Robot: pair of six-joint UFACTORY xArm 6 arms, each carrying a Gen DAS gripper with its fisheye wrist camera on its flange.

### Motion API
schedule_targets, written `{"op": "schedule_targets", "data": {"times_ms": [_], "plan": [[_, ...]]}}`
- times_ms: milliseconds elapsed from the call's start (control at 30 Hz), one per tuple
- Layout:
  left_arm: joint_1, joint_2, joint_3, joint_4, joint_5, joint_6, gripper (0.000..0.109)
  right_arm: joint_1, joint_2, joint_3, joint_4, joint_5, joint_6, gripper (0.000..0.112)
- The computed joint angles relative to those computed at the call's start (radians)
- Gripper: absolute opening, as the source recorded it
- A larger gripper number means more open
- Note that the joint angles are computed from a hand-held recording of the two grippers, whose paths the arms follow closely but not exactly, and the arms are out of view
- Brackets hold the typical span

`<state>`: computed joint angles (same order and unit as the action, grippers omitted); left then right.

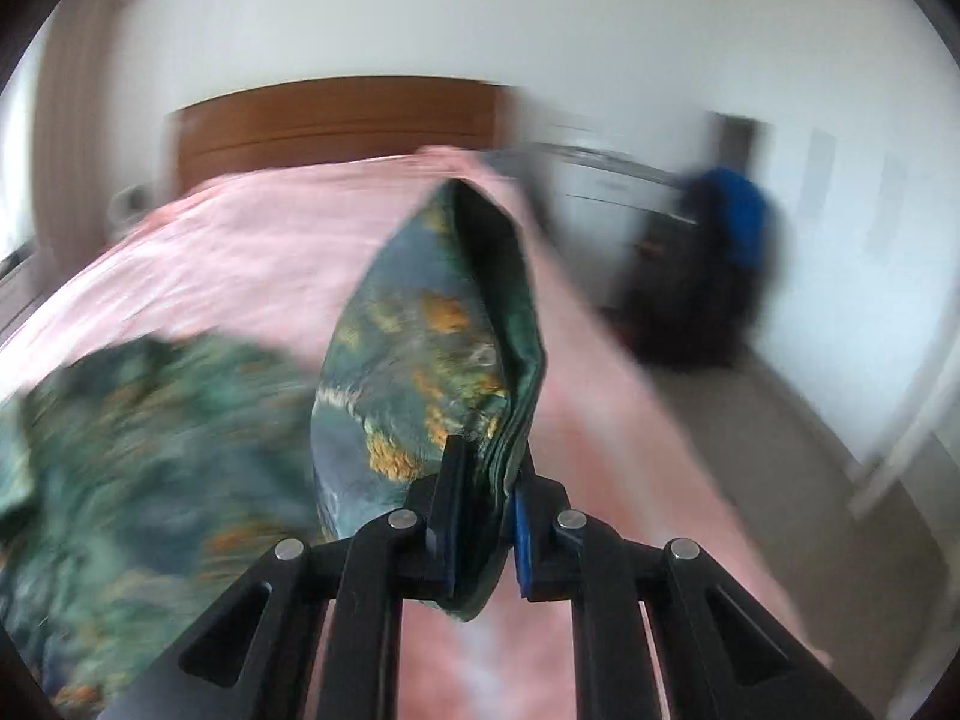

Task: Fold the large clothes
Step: 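Grasp the folded sleeve with the right tool, pull it outward, release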

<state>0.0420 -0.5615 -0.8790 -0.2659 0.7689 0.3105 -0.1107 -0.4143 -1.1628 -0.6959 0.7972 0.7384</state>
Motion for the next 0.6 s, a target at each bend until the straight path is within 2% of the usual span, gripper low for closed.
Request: {"op": "schedule_targets", "data": {"times_ms": [100,233,300,333,367,400,467,533,600], "plan": [[-0.042,0.004,-0.004,0.024,0.002,-0.009,0.102,-0.136,-0.024,0.05,0.052,0.003,-0.011,0.012],[-0.087,-0.003,-0.003,0.084,-0.004,-0.032,0.102,-0.222,0.0,0.13,0.114,0.013,-0.025,0.012],[-0.088,-0.008,-0.006,0.102,-0.003,-0.034,0.102,-0.27,0.016,0.177,0.193,0.015,-0.017,0.015],[-0.084,-0.009,-0.008,0.109,-0.003,-0.033,0.102,-0.293,0.013,0.208,0.23,0.007,-0.01,0.022],[-0.077,-0.009,-0.01,0.12,-0.003,-0.033,0.102,-0.317,0.011,0.232,0.259,0.005,0.0,0.024],[-0.071,-0.007,-0.013,0.128,-0.003,-0.033,0.102,-0.332,0.004,0.252,0.269,0.007,0.018,0.024],[-0.056,0.006,-0.024,0.14,-0.004,-0.031,0.102,-0.361,-0.051,0.323,0.256,-0.017,0.074,0.039],[-0.048,0.033,-0.043,0.153,-0.017,-0.024,0.102,-0.363,-0.105,0.351,0.211,-0.006,0.133,0.039],[-0.055,0.077,-0.079,0.171,-0.06,-0.006,0.102,-0.352,-0.165,0.383,0.236,-0.04,0.124,0.04]]}}
